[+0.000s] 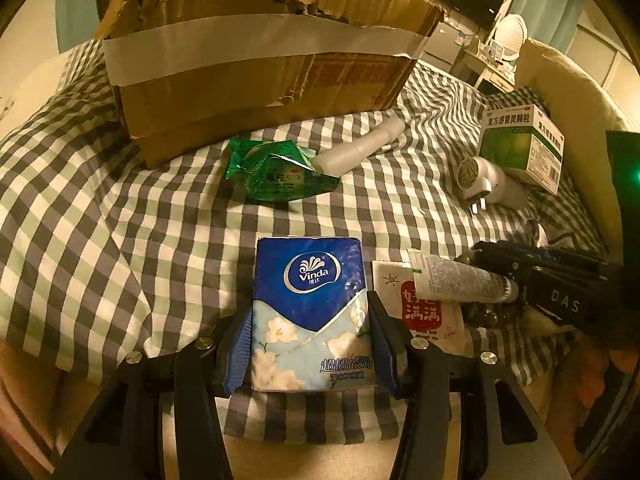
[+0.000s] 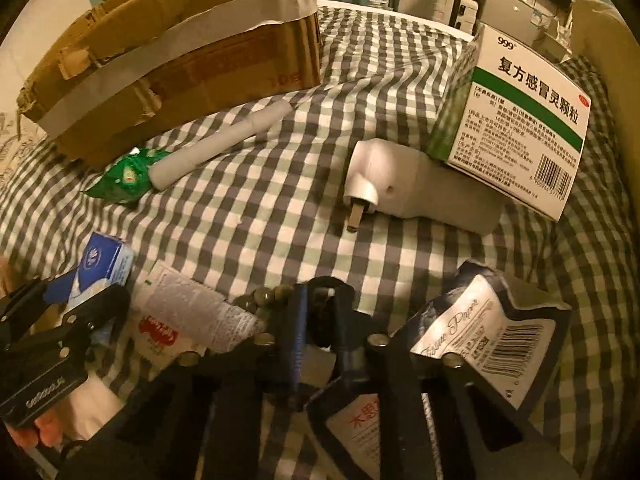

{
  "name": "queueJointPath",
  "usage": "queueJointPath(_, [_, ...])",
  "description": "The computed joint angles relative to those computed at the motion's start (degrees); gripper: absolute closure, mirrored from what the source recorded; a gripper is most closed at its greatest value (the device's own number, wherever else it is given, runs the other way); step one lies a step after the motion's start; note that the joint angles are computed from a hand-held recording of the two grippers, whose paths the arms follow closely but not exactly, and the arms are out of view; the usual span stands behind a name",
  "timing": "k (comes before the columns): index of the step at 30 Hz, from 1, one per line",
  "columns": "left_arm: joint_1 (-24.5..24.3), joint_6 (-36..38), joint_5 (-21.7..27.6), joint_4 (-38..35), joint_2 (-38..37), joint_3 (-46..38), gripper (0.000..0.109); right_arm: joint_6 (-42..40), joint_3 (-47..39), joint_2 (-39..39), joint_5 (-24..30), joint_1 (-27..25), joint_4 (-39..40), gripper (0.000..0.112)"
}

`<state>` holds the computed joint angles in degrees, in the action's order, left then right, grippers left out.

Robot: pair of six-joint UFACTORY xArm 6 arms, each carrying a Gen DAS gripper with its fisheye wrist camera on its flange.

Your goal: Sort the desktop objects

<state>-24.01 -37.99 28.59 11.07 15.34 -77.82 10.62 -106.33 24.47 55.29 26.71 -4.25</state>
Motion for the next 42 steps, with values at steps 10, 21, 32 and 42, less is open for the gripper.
queueJointPath(10, [0.7, -4.1, -1.2, 2.9, -1.0, 1.3, 0.056, 0.1, 7.4, -6.0, -6.1, -1.8, 6.2, 0.105])
queueJointPath(21, [0.6, -9.0, -2.3, 9.4, -2.1, 1.7, 0.056, -0.2, 9.0, -8.6, -8.5, -1.1, 4.4, 0.105])
queueJointPath(32, [0.2, -10.7, -3.2, 12.6, -4.0, 1.9, 0.056, 0.6, 12.3, -12.8, -11.0, 0.7, 1.0, 0.105])
queueJointPath(42, [-0.1, -16.0, -2.5, 20.0, -7.3, 0.8, 0.056, -1.1, 12.4, -16.1, -11.7, 3.5, 1.7, 0.105])
